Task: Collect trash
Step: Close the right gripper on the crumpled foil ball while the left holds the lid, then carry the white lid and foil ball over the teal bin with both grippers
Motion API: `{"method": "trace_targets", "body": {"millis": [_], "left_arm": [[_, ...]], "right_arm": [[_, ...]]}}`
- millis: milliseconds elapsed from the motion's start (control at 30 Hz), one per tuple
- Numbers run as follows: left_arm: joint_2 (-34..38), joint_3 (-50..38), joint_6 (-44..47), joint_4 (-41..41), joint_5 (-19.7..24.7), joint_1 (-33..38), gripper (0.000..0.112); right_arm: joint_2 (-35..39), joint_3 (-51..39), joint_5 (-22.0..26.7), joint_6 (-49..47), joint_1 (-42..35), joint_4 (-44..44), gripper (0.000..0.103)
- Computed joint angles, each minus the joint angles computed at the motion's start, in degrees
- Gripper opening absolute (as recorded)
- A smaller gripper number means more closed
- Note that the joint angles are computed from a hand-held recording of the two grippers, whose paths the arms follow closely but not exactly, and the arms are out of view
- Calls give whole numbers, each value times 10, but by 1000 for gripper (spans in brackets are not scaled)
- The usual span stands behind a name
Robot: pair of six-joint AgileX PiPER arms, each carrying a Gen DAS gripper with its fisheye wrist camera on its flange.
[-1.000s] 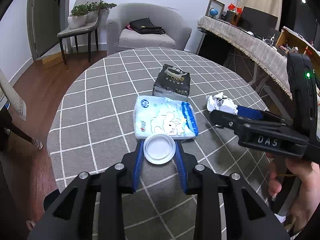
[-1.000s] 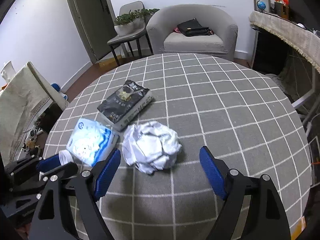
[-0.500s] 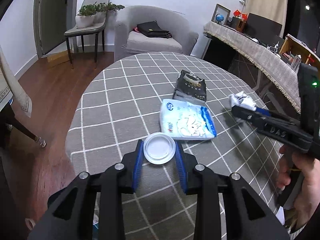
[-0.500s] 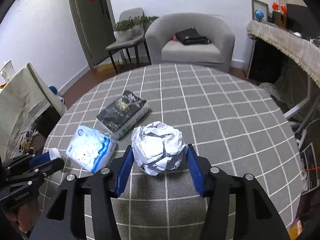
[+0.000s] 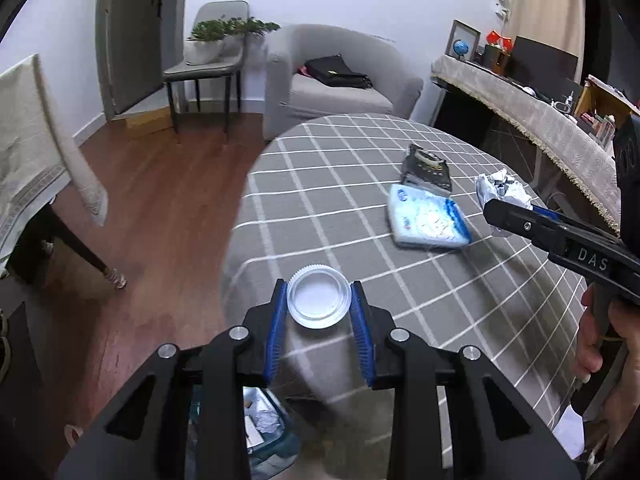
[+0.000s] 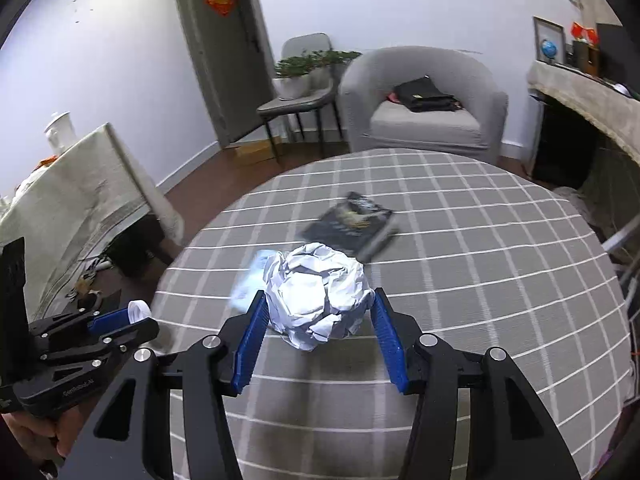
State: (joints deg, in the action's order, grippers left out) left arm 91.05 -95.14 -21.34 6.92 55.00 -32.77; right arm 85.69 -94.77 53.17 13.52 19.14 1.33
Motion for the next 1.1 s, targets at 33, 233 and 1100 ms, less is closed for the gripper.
{"method": "trace_targets", "body": {"millis": [33, 233, 1100], "left_arm": [[-14, 17, -5, 4, -3, 4, 34], [-69, 92, -8, 11, -18, 41, 34], [-108, 249, 246, -218, 6, 321, 34]], "right_arm": [[3, -5, 0, 10, 13, -5, 53], [27, -41, 3, 54, 92, -39, 53], [252, -317, 102, 71, 272, -55, 53]]}}
